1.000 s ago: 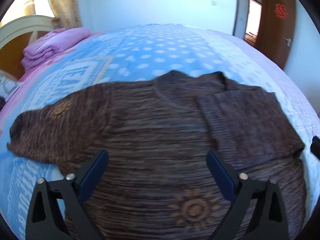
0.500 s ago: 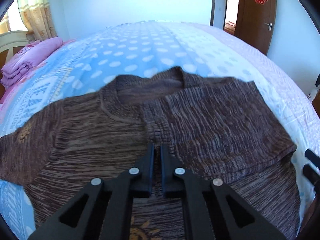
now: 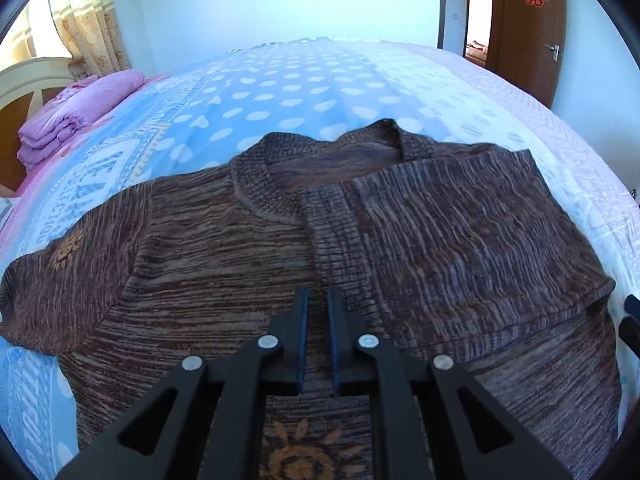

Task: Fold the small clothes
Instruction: 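Release the sleeve from the right tool and flatten it on the body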

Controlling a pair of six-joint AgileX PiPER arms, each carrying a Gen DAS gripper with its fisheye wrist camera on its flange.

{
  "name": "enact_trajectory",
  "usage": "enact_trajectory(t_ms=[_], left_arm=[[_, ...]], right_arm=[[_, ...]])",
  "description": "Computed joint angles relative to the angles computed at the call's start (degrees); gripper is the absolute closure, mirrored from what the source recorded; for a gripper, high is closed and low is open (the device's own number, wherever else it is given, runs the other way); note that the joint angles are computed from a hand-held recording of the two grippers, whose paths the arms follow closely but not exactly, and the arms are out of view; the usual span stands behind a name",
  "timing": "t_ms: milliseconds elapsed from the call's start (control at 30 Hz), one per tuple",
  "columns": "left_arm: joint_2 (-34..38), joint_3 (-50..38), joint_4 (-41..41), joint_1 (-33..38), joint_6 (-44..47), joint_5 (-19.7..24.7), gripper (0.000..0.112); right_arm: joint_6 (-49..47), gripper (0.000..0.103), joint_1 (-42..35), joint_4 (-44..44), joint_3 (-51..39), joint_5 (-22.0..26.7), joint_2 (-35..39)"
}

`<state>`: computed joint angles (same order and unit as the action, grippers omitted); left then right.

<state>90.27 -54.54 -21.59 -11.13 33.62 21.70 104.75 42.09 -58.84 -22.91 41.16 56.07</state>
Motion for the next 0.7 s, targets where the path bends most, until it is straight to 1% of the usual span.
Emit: enact_trajectory(t_ms=[67,100,133,167,200,233,267,300,333,367,400,433,467,500,533,567,600,633,700], left_arm=[[0.22,0.25,-0.09,-0.19,0.12,-0.66,0.099],[0.25,0.80,2.23,-0.97,-2.07,-1.91,0.099],[0.02,1.44,5.97,-2.01,-5.37,-3.35,0.100],[-0.20,1.88,9.07,-2.77,-8.12,-4.24,0.101],[-0.47,2.33,12.01,-3.36,-10.80,-4.89,0.101],[-0.54,2.55,13.39,-3.62,-12.08,-5.29,0.101],[-0.51,2.50,12.49,-3.41,-11.14,-5.19,0.101],[-0.49,2.32,10.27,-2.91,-9.03,-4.72,0.100],[-0.43,2.12,8.16,-2.30,-7.13,-4.31,0.099],[-0.43,2.00,6.98,-1.86,-6.16,-4.08,0.096],[-0.32,1.87,6.68,-1.64,-6.11,-4.03,0.090],[-0.25,1.73,6.78,-1.23,-6.67,-3.97,0.086],[-0.33,1.78,8.47,-1.18,-9.00,-4.19,0.075],[-0.32,1.65,8.53,-0.66,-9.74,-4.13,0.065],[-0.38,1.64,8.34,-0.40,-10.06,-3.97,0.060],[-0.17,1.28,7.63,0.18,-9.94,-3.50,0.052],[-0.04,0.91,4.80,1.00,-7.52,-2.67,0.052],[0.06,0.51,0.94,2.05,-3.85,-1.36,0.052],[-0.19,0.53,-3.01,3.40,0.13,-0.13,0.051]], right_arm=[[-0.89,0.023,0.41,-2.90,-2.87,0.61,0.92],[-2.65,0.023,0.11,-3.18,-4.89,0.55,2.12],[-4.88,0.023,-1.66,-3.78,-7.18,-1.81,3.52],[-6.77,0.023,-4.34,-3.86,-8.91,-6.46,4.59],[-9.91,0.023,-7.55,-1.65,-10.32,-12.19,5.71],[-15.22,0.023,-11.02,2.86,-11.57,-17.92,7.29],[-20.95,0.023,-14.11,8.01,-12.41,-23.15,9.55],[-26.68,0.023,-15.81,13.35,-13.78,-26.09,13.44],[-32.41,0.023,-16.71,19.08,-14.80,-26.75,16.70],[-36.69,0.023,-17.29,24.40,-15.66,-25.84,19.02],[-38.69,0.023,-18.25,27.43,-14.84,-25.87,20.51],[-39.14,0.023,-18.98,28.17,-13.23,-28.09,19.71],[-38.22,0.023,-18.83,27.87,-12.41,-28.01,18.19],[-39.58,0.023,-18.37,29.86,-12.75,-26.27,17.65],[-40.50,0.023,-17.06,31.02,-13.93,-22.97,17.47],[-39.58,0.023,-15.25,29.89,-15.55,-19.21,17.68],[-37.50,0.023,-12.82,27.28,-18.53,-13.77,18.63],[-35.18,0.023,-10.97,24.59,-20.82,-10.19,19.33],[-31.92,0.023,-8.46,19.52,-25.31,-6.34,20.79]])
